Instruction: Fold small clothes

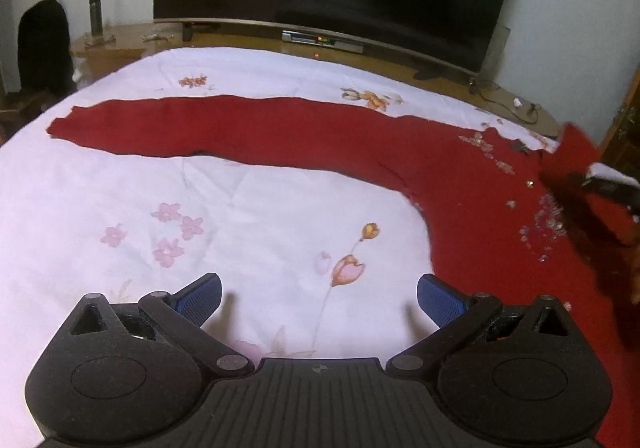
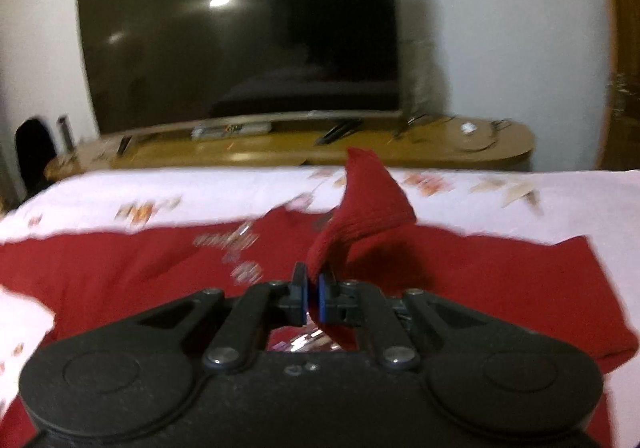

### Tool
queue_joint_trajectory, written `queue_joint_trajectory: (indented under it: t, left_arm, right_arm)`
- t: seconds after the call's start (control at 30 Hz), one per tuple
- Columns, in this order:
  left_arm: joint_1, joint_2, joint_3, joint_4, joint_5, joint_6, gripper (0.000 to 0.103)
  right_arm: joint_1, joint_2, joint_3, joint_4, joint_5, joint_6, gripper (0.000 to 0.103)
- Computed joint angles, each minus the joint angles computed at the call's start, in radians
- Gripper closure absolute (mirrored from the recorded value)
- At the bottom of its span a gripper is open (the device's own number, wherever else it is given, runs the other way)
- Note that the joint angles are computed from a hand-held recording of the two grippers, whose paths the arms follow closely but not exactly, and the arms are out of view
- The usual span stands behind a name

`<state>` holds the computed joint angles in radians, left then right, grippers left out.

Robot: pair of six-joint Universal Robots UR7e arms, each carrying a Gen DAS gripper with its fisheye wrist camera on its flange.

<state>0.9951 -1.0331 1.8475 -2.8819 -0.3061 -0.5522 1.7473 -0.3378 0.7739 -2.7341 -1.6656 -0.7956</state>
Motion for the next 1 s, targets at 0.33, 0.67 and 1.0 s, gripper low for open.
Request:
queue_joint_trajectory:
  t: [0.33, 0.67, 1.0]
  left_arm:
    - [0.048, 0.161, -0.23, -0.314, -0.244, 0.3, 0.041]
    - [0.151, 0.444, -0.741, 0.058, -0.487, 0.18, 0.048]
    - [0.156, 0.564, -0.934, 0.145, -0.417, 0.219, 0.095]
  right_arm:
    - [-0.022, -0.137, 0.215, -0.049, 0.031, 0.019, 0.065]
    - [-0.076, -0.247, 0.278, -0.134, -0.047, 0.118, 0.065]
    - [-0.132, -0.26, 0.235, -0.133, -0.089, 0.195, 0.064]
